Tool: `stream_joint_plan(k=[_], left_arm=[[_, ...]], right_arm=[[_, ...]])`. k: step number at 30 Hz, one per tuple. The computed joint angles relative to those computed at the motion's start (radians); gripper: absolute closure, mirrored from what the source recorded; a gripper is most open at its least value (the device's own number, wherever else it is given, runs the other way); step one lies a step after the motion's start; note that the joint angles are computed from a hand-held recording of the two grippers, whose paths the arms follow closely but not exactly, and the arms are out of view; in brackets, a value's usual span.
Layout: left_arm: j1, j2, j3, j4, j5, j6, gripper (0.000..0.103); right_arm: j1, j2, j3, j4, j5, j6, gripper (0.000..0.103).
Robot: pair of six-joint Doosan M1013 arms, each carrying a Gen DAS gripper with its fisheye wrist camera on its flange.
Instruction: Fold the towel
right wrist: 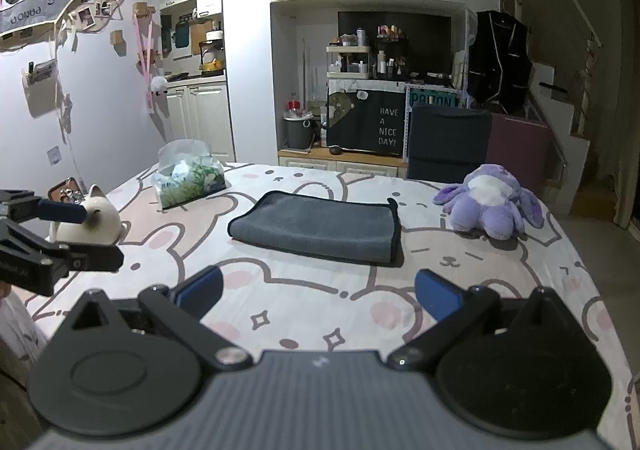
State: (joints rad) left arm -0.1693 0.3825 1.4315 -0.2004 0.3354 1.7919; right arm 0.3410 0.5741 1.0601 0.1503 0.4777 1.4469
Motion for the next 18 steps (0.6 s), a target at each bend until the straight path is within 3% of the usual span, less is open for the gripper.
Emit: stream_joint_plan(k=[18], left_arm=[[0.001, -0.004, 0.009, 0.003, -0.009, -0.012, 0.000]], right_arm=[[0.004, -0.005, 0.013, -0.014, -0.003, -0.009, 0.000]])
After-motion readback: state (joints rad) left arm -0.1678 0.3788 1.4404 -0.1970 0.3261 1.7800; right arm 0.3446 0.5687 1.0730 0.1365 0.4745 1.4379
